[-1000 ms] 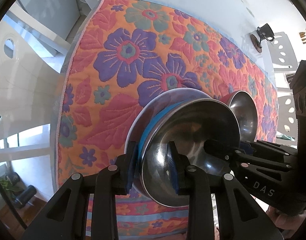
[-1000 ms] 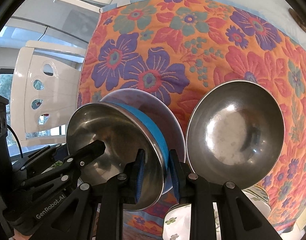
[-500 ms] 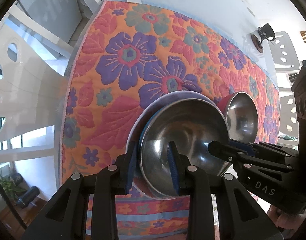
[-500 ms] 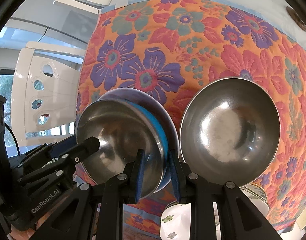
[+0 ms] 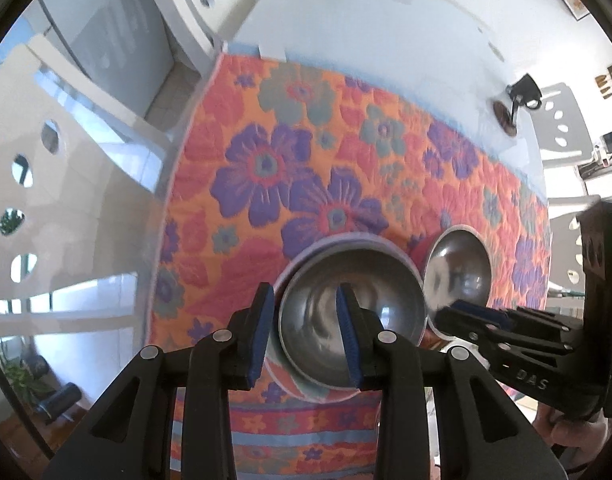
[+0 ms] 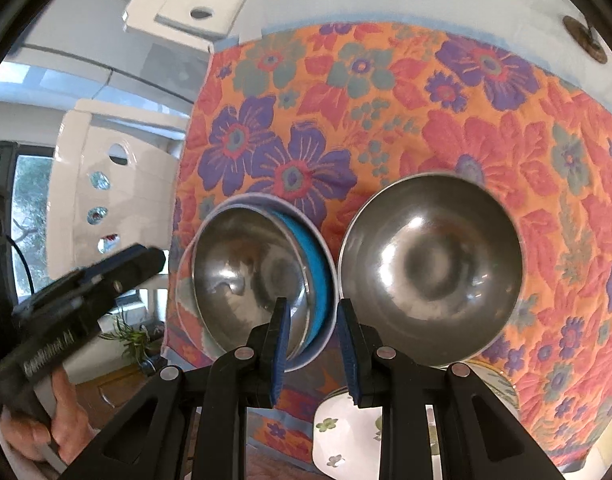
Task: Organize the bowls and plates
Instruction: 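Open both grippers, release the blue bowl and move to the pink bowl rim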
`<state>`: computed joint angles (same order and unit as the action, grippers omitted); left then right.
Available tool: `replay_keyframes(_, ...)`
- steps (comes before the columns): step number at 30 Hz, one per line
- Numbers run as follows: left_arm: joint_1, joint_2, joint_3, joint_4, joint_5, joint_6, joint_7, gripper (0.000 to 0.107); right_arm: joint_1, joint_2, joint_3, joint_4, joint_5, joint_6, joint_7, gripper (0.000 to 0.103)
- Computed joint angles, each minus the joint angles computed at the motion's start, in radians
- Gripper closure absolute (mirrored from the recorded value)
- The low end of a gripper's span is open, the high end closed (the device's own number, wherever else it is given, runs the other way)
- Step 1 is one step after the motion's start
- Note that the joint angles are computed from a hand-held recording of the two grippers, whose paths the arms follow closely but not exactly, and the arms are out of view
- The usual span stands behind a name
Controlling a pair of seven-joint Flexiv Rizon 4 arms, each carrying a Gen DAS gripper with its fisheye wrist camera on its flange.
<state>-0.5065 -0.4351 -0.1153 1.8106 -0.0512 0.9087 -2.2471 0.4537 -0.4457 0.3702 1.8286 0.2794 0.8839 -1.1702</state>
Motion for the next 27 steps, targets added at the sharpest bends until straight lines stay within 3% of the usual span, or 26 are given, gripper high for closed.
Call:
replay_keyframes(8,-0.009,-0.045,0.02,-0.141,0.058,-0.064,0.018,0.075,-0.075,0.111,-0.028,0.103,0.059,0.073,-0.002,0.079)
replay_keyframes(11,-0.004,-0.071,0.01,-0.19,0.052,-0.084,0.057,0.074,-0.124,0.138,-0.013,0.136,0.15,0.112,-0.046,0.079)
replay_keyframes(14,-0.017,-0.118,0.01,-0.261,0.058,-0.126,0.076,0.065,-0.167,0.149,-0.003,0.15,0.252,0.119,-0.102,0.078)
replay_keyframes(18,-0.034,-0.194,-0.005,-0.353,0.039,-0.186,0.12,0.056,-0.169,0.147,-0.027,0.165,0.268,0.099,-0.092,0.07)
replay_keyframes(23,-0.058,-0.287,-0.011,-0.467,0.021,-0.284,0.184,0.054,-0.184,0.129,-0.038,0.173,0.296,0.099,-0.108,0.055)
replay_keyframes(27,-0.075,-0.352,-0.01,-0.539,0.004,-0.358,0.221,0.054,-0.204,0.09,-0.025,0.166,0.333,0.085,-0.149,0.053)
